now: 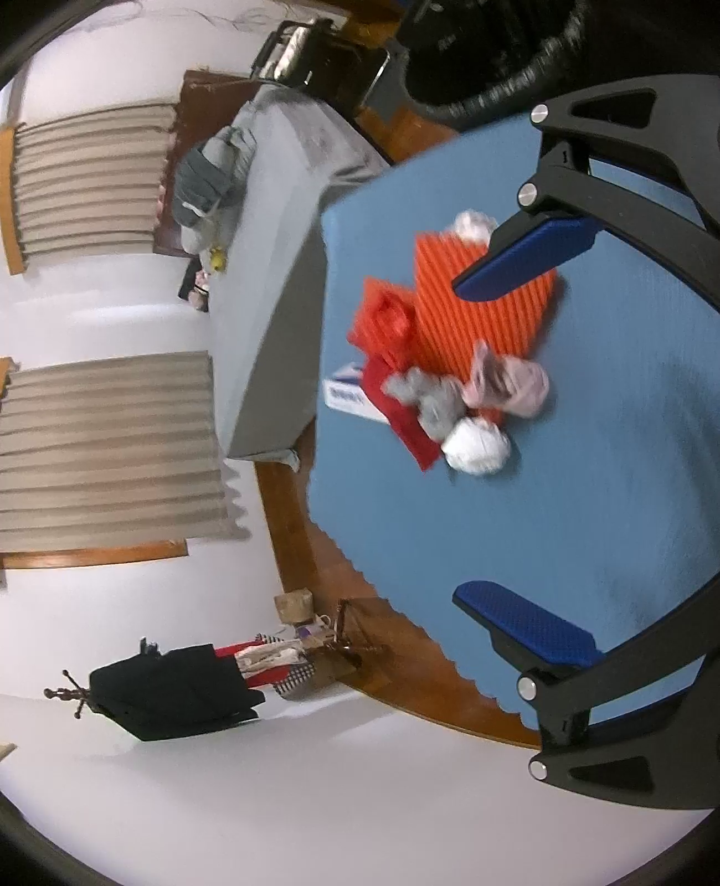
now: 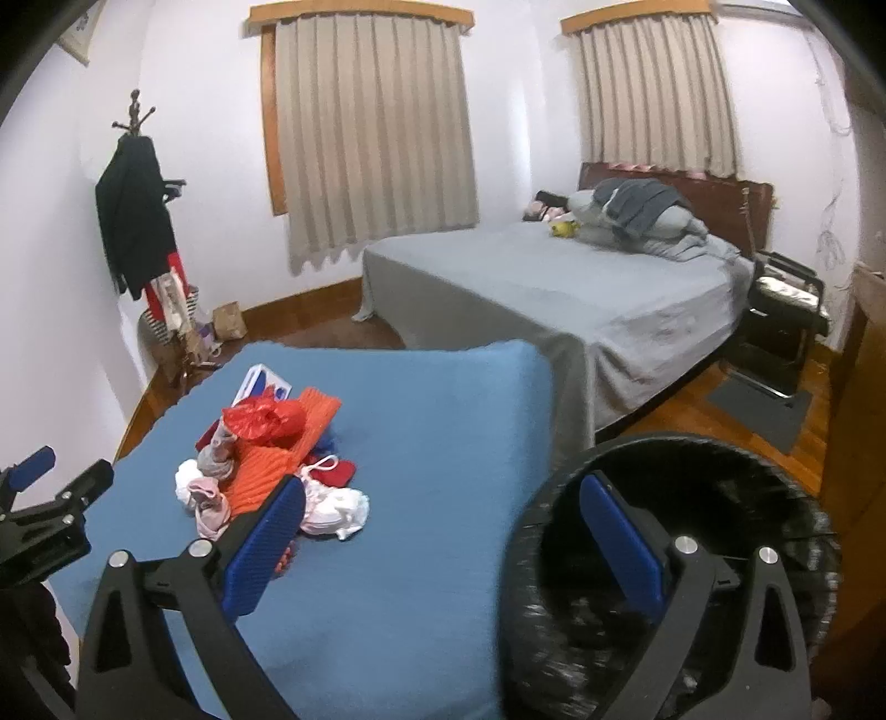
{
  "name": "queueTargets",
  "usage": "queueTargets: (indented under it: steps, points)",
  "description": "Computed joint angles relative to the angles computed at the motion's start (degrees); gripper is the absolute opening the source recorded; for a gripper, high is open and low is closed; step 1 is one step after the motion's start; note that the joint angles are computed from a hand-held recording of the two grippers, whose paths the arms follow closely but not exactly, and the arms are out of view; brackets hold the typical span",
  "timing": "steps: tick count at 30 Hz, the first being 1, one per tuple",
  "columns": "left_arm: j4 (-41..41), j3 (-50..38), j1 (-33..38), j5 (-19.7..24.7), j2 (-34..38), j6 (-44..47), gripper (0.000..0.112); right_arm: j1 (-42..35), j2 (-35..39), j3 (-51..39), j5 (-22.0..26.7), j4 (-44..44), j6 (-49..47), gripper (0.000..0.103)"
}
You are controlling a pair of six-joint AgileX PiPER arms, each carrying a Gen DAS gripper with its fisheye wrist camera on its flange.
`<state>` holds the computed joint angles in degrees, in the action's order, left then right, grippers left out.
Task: Collect trash
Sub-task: 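Grasp the pink sock with the left tool while the right tool grasps the orange mesh pad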
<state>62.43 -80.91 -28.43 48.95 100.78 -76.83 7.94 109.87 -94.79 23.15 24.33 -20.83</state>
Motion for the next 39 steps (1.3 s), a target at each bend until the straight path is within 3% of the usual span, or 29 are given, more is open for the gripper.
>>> queueTargets:
  steps: [5,10,18,22,23,24,26,29,35,39]
  points:
    - [-1.6,0.8,4.5,-4.7,2.5,1.7,0.096,2.4,5.2,-4.6,1.0,-5.5,4.6,0.09]
    - [-4.7,-2.1,7.3,-9.6,7.4,3.6,0.084,3.2,9.8,-9.5,3.1,-7.6,7.0,0.087]
    - [-14.8,-12.3,9.6,-11.8,17.5,14.4,0.08,3.9,15.4,-16.9,5.9,-10.4,9.8,0.086]
    - [-23.6,-15.0,11.7,-13.5,19.8,22.3,0.063,4.1,17.1,-19.6,7.8,-9.9,8.8,0.085]
    - [-26.7,-14.3,12.3,-15.6,19.6,25.0,0.058,4.2,17.5,-20.3,8.2,-9.8,8.6,0.085]
    - [-29.7,-14.2,12.9,-17.1,19.4,27.9,0.045,4.2,17.9,-20.9,8.6,-9.4,8.2,0.084]
    - [-33.5,-13.4,13.5,-19.4,19.3,31.4,0.038,4.4,18.7,-22.2,9.6,-8.7,7.5,0.082]
    - [-34.2,-11.4,14.0,-21.8,18.4,31.5,0.035,4.5,19.8,-24.6,11.6,-6.6,5.4,0.077]
    - [-24.1,-3.8,13.6,-25.7,11.9,20.8,0.034,5.3,20.6,-27.5,13.6,-2.8,1.2,0.072]
    - [-22.5,-3.3,13.3,-23.8,9.8,19.2,0.034,5.6,22.0,-30.7,16.0,-0.3,-0.3,0.072]
